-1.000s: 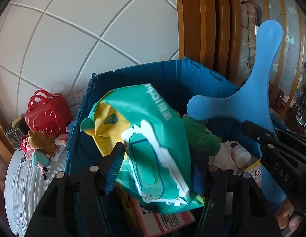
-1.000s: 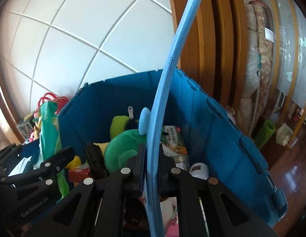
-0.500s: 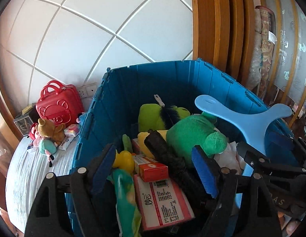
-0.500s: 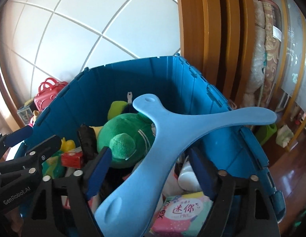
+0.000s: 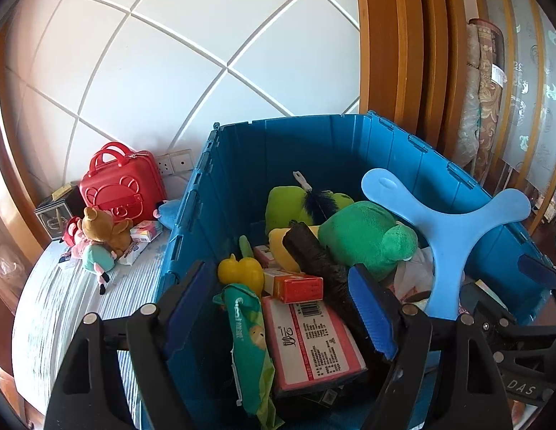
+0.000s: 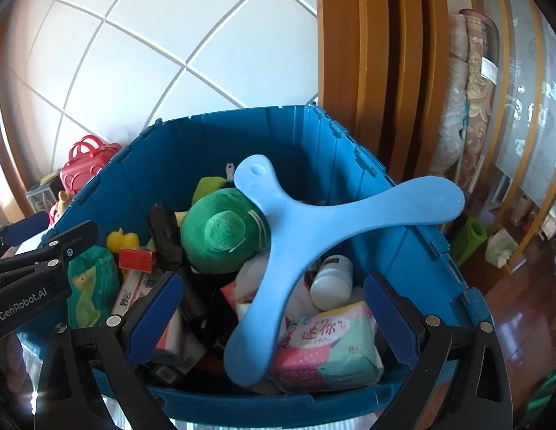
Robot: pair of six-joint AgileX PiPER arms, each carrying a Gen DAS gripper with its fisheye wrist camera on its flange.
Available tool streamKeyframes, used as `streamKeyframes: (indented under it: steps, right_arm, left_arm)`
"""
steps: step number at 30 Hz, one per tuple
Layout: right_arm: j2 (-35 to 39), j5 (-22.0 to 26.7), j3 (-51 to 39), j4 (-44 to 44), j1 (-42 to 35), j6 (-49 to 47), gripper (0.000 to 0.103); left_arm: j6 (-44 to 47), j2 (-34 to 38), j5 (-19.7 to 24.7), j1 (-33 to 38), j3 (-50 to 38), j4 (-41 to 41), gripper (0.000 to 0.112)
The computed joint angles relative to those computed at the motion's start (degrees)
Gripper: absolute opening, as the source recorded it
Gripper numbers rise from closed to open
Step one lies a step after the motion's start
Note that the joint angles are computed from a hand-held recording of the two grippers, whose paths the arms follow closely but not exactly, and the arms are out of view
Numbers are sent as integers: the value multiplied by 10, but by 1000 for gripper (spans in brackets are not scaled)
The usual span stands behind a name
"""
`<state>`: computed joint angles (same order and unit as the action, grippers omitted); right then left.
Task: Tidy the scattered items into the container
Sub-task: 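Open both grippers to drop wipes pack and blue toy into crate, then withdraw both tools from the crate back toward the bed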
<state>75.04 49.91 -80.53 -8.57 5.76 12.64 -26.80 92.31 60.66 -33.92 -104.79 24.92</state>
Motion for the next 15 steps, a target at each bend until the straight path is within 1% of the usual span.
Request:
streamKeyframes:
  steps: [8, 12, 15]
  right_arm:
    - [-45, 19, 28, -108, 65, 97, 102]
    - [-56, 41, 31, -168, 126, 160, 102]
    - [-53, 72, 22, -223, 187, 219, 102]
  left_arm:
    - [-9, -83, -47, 8, 92, -1, 79]
    - [23, -124, -64, 36, 133, -29, 79]
    - [71, -158, -81, 81, 162, -73, 79]
